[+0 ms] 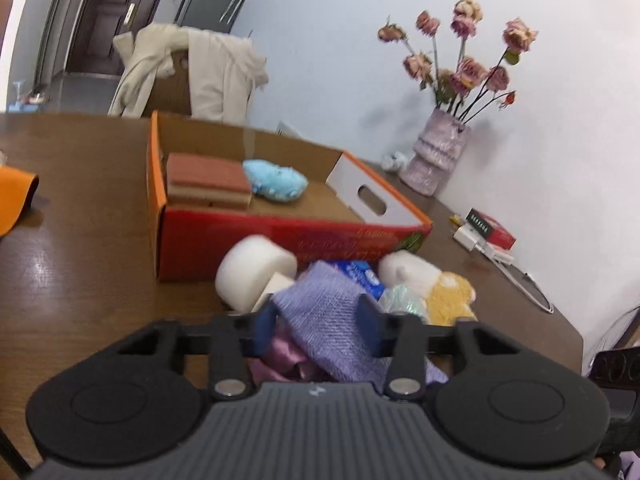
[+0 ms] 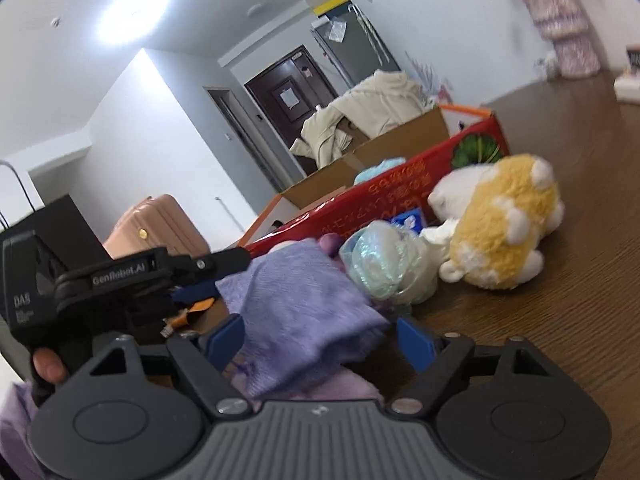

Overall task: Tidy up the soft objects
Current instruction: 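Grasp the purple knit cloth with the right gripper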

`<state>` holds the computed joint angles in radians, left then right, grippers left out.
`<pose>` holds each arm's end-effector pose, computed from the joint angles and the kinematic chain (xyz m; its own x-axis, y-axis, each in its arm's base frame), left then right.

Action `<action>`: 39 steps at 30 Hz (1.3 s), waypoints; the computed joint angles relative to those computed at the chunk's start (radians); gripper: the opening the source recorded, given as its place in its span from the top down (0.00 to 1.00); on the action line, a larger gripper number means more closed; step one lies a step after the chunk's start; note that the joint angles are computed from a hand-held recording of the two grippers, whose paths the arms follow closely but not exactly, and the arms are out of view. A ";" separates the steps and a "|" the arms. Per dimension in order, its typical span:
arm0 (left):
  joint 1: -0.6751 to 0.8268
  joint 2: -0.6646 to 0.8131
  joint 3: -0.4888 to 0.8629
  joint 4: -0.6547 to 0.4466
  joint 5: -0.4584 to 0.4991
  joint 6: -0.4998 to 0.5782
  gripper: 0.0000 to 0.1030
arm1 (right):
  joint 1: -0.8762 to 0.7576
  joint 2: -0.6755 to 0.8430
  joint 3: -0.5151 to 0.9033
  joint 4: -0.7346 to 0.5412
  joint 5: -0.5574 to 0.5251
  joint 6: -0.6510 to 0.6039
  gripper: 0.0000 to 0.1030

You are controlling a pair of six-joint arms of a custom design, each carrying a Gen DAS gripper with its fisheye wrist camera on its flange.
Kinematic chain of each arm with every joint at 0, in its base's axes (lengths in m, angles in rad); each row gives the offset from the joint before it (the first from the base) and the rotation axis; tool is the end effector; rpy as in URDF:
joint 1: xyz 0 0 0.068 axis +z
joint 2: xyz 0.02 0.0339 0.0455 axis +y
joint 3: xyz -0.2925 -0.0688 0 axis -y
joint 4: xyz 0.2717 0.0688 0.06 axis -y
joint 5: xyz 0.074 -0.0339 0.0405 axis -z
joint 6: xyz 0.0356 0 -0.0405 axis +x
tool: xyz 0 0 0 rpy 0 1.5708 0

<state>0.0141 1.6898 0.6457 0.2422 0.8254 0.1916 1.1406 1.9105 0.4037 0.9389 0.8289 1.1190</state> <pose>0.3118 -0.0218 0.1287 -0.6100 0.1206 -0.7832 0.6290 0.6748 -0.3860 0.1395 0.2412 0.0692 -0.4173 0.5483 -0.7248 0.0468 0.8094 0.5853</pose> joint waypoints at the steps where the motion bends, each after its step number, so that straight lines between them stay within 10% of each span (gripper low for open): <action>1: 0.003 -0.007 -0.011 0.014 -0.005 -0.013 0.79 | -0.013 0.004 -0.004 0.018 -0.025 0.006 0.28; 7: 0.048 -0.171 -0.171 0.090 -0.016 -0.112 0.85 | -0.044 -0.023 -0.021 0.028 -0.067 -0.037 0.70; 13: 0.095 -0.425 -0.376 0.122 0.000 -0.199 0.89 | -0.043 -0.076 -0.046 0.049 -0.075 -0.148 0.89; 19: 0.128 -0.664 -0.527 -0.013 -0.025 -0.139 0.86 | -0.034 -0.231 -0.061 -0.135 -0.180 -0.284 0.90; 22: 0.151 -0.714 -0.586 0.036 -0.060 -0.162 0.43 | -0.041 -0.275 -0.044 -0.248 -0.215 -0.330 0.90; 28: 0.174 -0.520 -0.529 0.225 -0.030 -0.175 0.36 | -0.039 -0.288 -0.015 -0.325 -0.230 -0.391 0.90; 31: 0.149 -0.394 -0.471 0.271 -0.024 -0.187 0.53 | -0.047 -0.293 -0.015 -0.336 -0.239 -0.392 0.90; 33: 0.134 -0.352 -0.450 0.265 0.000 -0.156 0.83 | -0.047 -0.293 -0.011 -0.347 -0.236 -0.394 0.89; 39: 0.133 -0.311 -0.465 0.277 -0.003 -0.151 0.92 | -0.053 -0.240 -0.025 -0.266 -0.168 -0.306 0.54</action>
<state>0.1469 1.3793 0.1808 0.5193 0.8222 0.0411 1.0875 1.6710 0.3785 0.6725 0.6612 0.8132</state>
